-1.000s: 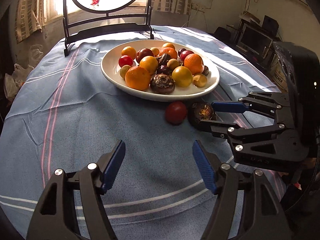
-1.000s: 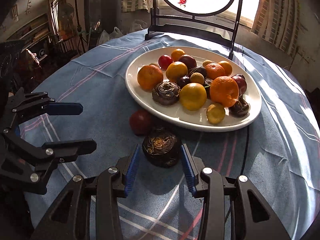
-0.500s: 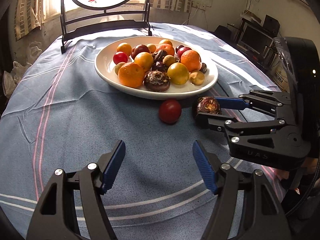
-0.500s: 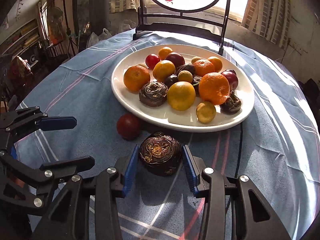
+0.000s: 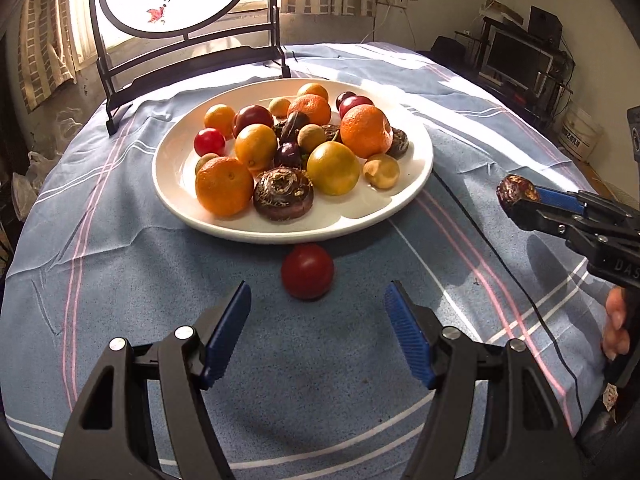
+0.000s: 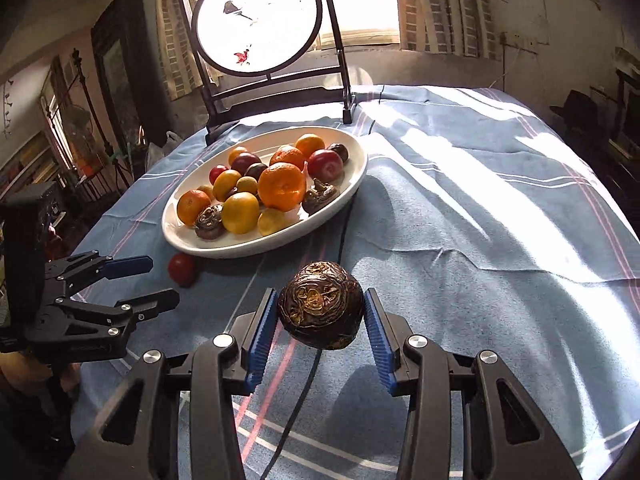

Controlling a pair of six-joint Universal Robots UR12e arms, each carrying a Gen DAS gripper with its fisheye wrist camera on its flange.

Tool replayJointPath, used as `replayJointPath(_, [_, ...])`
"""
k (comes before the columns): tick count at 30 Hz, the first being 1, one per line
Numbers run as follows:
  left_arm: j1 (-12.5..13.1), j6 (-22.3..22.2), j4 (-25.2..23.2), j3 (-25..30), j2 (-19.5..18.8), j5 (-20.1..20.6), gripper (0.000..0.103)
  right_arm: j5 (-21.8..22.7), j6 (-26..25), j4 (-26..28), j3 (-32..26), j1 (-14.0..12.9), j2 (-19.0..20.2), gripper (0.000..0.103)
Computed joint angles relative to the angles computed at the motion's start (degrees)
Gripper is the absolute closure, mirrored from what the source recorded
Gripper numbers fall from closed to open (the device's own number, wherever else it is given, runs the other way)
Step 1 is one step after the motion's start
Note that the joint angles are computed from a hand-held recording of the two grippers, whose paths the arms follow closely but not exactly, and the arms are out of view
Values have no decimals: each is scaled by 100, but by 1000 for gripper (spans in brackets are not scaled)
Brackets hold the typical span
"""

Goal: Organize fruits
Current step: 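Grasp a red fruit with the left tool while the right tool grasps a large brown dried fruit, then place both held fruits on the white plate and open both tools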

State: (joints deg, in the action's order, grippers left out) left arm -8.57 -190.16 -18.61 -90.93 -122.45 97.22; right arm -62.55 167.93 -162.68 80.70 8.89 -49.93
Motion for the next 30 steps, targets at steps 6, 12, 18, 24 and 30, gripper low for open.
replayJointPath(6, [-36,-102,-371,316,-181,103,37,297,244,-78,29,-97,18,59])
replayJointPath(12, [-4,-279,-477,339,-191,94,46,315,208,-173,62,-94,7,59])
replayJointPath(18, [34,-241,-405,286,-170,-106,74,243,233,-200,72,-84,-2,59])
replayJointPath(24, [14,-163,50,-14,-14,-89,74,168,215,-289,99,-68,-13,59])
replayJointPath(30, [41,-76,737,-350,233,-176,74,316,103,-108,-26,-42,-22,59])
